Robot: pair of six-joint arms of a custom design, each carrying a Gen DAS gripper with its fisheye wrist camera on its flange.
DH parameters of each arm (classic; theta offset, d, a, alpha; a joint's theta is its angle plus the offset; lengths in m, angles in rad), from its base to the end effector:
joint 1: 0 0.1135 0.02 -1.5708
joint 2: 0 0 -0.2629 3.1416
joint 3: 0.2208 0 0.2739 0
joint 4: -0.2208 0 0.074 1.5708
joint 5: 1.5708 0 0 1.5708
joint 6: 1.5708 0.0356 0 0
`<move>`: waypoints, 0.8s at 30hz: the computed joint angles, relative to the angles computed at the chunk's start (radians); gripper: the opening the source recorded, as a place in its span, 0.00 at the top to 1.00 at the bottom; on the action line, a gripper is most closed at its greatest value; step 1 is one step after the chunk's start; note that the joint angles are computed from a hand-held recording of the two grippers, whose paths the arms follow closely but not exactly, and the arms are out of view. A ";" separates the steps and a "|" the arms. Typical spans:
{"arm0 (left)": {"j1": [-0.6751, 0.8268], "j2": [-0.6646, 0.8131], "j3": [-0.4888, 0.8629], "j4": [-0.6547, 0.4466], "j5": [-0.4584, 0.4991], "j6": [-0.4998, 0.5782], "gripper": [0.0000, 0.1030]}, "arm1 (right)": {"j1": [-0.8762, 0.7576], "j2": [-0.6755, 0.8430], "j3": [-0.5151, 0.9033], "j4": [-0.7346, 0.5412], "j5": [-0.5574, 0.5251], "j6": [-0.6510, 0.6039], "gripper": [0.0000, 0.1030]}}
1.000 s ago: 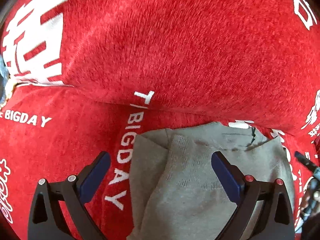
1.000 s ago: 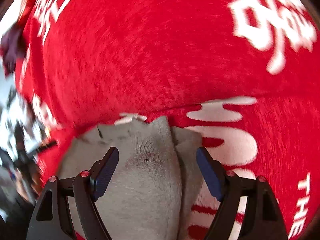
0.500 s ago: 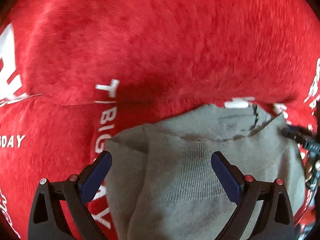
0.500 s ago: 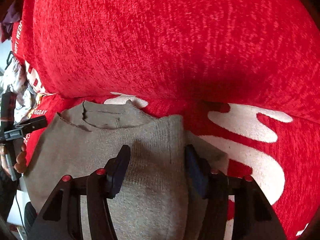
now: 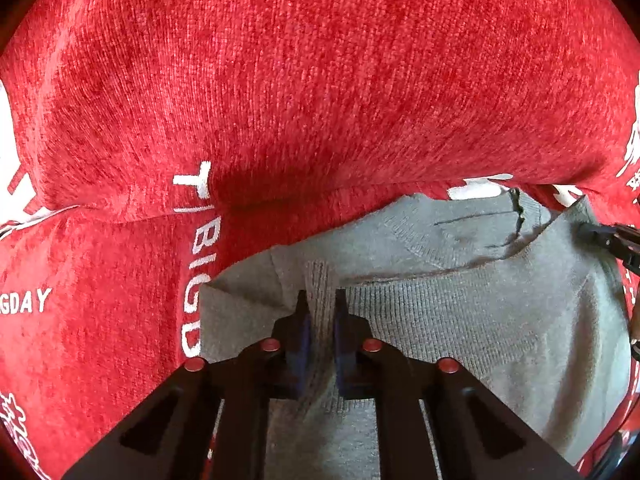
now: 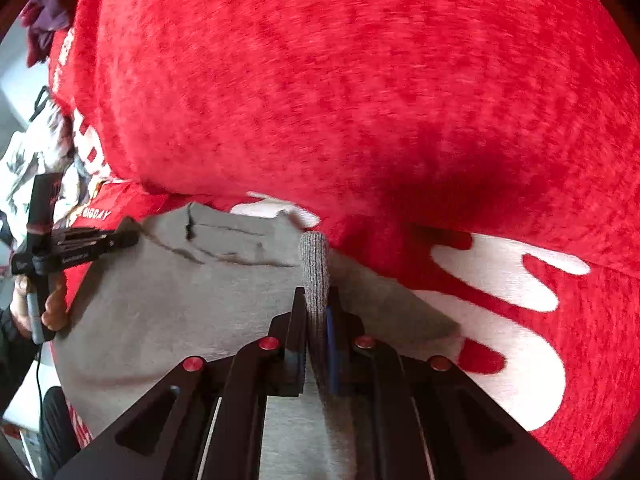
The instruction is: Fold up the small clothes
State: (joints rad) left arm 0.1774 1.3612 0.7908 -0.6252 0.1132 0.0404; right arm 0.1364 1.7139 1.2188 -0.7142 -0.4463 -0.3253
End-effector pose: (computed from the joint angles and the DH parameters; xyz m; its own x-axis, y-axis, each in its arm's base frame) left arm 0.2593 0.0424 0.1751 -0.9205 -0.1243 -0.3704 -0.0975 0.9911 -0.0902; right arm 0.3533 0.0640 0.2003 -0.7906 -0.3995 -0.4642 -0.5557 0.7865 0.2695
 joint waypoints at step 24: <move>0.277 0.006 0.123 -0.129 0.089 -0.095 0.90 | -0.065 -0.071 -0.065 0.092 0.200 0.246 0.54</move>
State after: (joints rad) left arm 0.4548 1.3672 0.9140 -0.7546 0.2024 -0.0541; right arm 0.0715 1.6428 1.1543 -0.6224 -0.2460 -0.0789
